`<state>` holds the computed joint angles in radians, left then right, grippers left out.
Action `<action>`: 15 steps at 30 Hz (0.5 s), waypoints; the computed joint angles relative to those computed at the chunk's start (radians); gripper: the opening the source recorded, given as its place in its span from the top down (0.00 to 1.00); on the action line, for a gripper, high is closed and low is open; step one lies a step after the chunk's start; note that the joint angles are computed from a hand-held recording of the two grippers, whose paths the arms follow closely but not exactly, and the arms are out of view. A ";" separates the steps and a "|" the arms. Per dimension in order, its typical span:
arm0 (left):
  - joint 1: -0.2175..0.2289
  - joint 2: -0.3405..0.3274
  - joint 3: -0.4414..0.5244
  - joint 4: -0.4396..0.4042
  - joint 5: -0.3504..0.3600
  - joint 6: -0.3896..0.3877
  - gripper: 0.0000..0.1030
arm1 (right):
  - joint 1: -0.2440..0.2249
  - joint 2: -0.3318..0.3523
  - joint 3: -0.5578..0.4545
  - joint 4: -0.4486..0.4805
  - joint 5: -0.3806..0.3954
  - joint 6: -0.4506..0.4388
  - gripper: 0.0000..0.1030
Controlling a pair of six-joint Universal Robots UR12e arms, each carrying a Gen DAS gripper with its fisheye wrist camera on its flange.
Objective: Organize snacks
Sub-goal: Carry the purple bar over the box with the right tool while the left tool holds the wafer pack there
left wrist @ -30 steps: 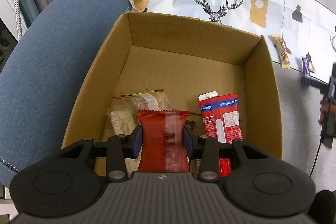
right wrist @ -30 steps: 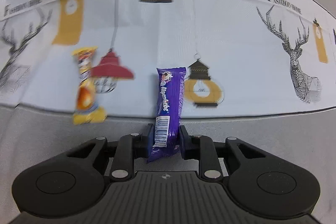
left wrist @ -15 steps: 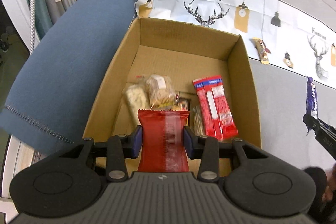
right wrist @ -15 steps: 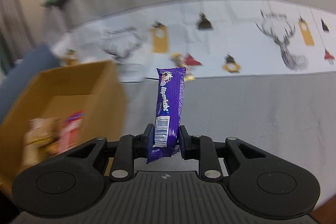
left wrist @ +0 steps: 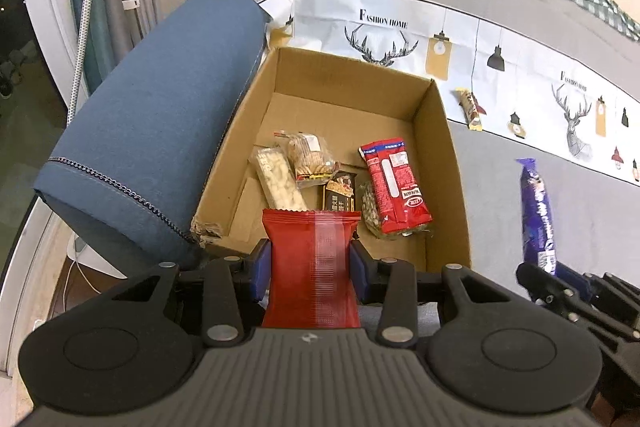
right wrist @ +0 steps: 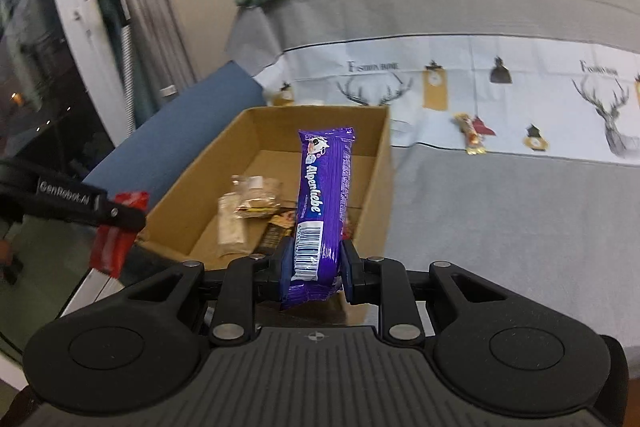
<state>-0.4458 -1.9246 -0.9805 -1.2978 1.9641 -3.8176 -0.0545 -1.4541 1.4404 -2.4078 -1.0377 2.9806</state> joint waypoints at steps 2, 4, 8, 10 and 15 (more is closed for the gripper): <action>0.001 0.000 0.000 0.005 -0.002 0.002 0.56 | 0.004 -0.002 -0.001 0.005 0.002 -0.016 0.76; 0.004 -0.003 0.003 0.004 -0.006 0.003 0.57 | 0.008 -0.001 -0.007 0.015 -0.003 -0.027 0.76; 0.014 -0.017 0.020 0.001 -0.011 0.017 0.57 | 0.019 0.013 -0.024 0.031 -0.024 -0.049 0.76; 0.019 -0.029 0.037 -0.004 -0.007 0.028 0.57 | 0.024 0.026 -0.038 0.033 -0.030 -0.048 0.76; 0.039 -0.084 0.112 -0.018 0.006 0.055 0.57 | 0.048 0.086 -0.105 0.032 -0.044 -0.048 0.76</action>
